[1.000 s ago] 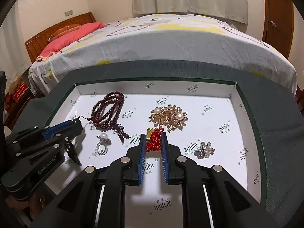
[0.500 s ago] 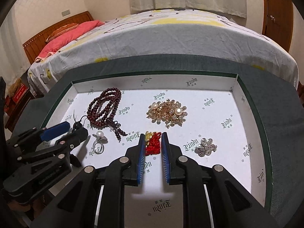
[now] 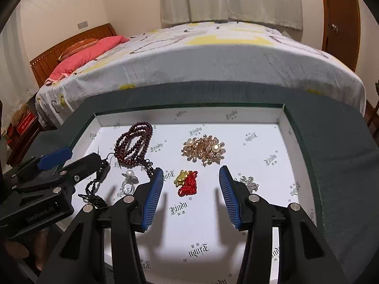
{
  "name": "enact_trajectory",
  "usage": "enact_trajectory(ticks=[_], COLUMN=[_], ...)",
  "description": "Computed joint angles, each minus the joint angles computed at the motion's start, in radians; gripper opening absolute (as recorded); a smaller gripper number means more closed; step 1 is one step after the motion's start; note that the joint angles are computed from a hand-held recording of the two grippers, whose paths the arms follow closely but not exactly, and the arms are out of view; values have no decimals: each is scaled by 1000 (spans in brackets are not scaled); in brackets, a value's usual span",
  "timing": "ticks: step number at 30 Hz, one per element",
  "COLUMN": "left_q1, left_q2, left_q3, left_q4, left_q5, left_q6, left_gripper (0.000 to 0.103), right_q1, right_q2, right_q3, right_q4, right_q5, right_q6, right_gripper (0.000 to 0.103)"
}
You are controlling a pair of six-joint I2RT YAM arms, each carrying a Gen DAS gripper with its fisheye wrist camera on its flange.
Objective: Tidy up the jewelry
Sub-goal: 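Open the left tool to drop the gourd pendant while the right tool releases the tassel, then move both tools back over the remaining jewelry on the table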
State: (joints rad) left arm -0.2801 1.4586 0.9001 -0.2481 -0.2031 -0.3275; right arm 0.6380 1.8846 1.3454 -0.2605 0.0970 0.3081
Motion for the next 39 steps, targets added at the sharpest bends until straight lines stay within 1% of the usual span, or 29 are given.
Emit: enact_trajectory(ticks=[5,7,10,14,18,22,25,27,28,30,34,36,37,39], left_q1=[-22,-33,-54,-91,-153,-275,-380,-467,-493,-569,-678,-707,-717,-728], left_q2=[-95,-144,-226,-335,-428,-527,-565,-582,-587,-584,-591,-591,-584,-570], left_q3=[-47,-69,-110,-167,-217,-270,-295,-311,-317,-329,-365,-380,-382,-390], left_q4=[11,3,-15,-65,-138,-238,-321,-390,-413,-479,-573,-593,-599,-596], left_q5=[-64,-89,-130,-170,-222,-317,-377,-422,-431,-461,-481,-478,-476,-471], left_q6=[-11,-14,-23,-58,-118,-213,-316,-409,-438,-531,-707,-757,-772,-781], left_gripper=[76,76,76,76,76,76,76,76,76,76,74,70,65,63], right_q1=[14,22,38,68,88,112,130,145,154,166,190,197,201,205], right_q2=[-70,-105,-152,-232,-309,-399,-454,-491,-512,-552,-618,-645,-655,-679], right_q3=[-69,-105,-153,-240,-325,-424,-487,-529,-552,-594,-664,-694,-703,-726], right_q4=[35,49,59,74,78,67,58,49,43,35,14,4,1,0], right_q5=[25,35,45,73,85,98,103,108,112,117,127,128,129,129], right_q6=[13,22,32,53,80,115,137,151,159,173,202,214,220,232], right_gripper=[49,52,53,53,53,53,53,53,53,53,53,53,53,53])
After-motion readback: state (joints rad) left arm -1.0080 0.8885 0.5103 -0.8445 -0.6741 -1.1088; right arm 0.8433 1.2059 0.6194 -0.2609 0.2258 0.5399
